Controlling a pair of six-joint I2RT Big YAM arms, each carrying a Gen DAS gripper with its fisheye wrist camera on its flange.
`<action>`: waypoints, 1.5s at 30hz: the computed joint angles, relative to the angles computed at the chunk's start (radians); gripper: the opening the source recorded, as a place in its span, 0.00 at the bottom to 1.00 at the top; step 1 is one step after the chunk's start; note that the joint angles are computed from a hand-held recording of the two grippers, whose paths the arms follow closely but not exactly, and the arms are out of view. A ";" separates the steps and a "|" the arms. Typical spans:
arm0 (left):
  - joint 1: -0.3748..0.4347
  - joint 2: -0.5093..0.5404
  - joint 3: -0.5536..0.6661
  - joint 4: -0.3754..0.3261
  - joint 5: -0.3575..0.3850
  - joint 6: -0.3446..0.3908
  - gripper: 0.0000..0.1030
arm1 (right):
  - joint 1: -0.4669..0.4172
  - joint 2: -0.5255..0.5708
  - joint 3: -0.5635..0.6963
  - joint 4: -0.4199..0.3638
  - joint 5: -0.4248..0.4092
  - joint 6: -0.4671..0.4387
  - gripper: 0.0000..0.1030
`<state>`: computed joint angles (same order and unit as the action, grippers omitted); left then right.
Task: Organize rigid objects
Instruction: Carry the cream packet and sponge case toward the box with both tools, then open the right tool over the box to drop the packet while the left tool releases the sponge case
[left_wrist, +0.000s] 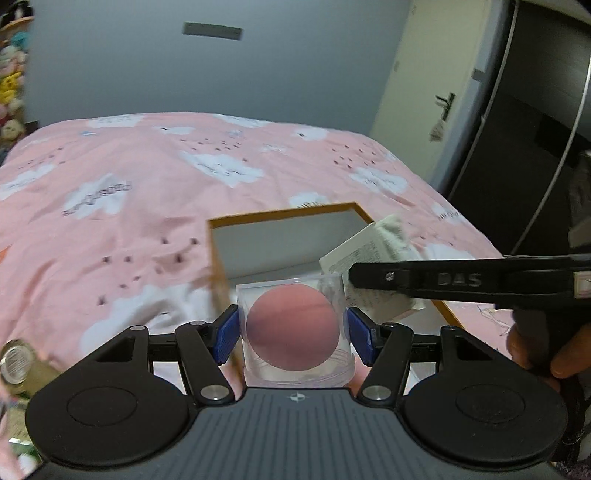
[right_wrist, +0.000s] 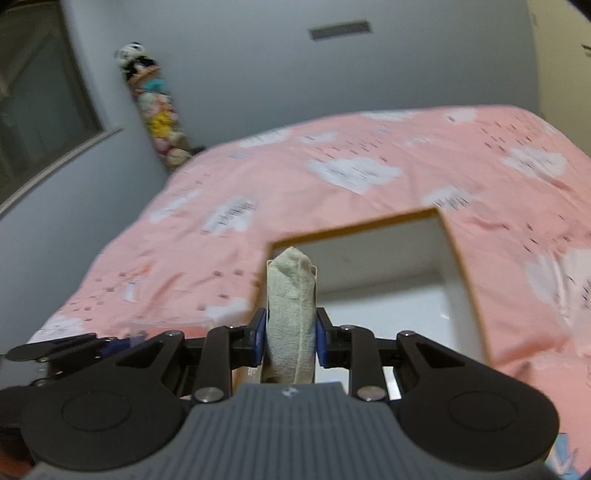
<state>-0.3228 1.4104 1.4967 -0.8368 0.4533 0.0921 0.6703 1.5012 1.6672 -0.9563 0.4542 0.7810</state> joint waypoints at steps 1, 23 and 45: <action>-0.012 0.013 0.007 -0.005 -0.007 0.007 0.69 | -0.015 0.000 -0.003 -0.019 -0.011 0.013 0.25; -0.091 0.179 0.120 -0.130 -0.112 0.182 0.69 | -0.187 0.108 -0.033 -0.124 -0.294 0.092 0.27; -0.159 0.187 0.099 -0.117 -0.293 0.329 0.69 | -0.114 0.092 0.026 -0.209 -0.051 -0.137 0.40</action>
<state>-0.4814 1.5971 1.5956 -0.9535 0.1604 0.4216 0.5562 1.5934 1.6936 -1.1656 0.4032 0.6440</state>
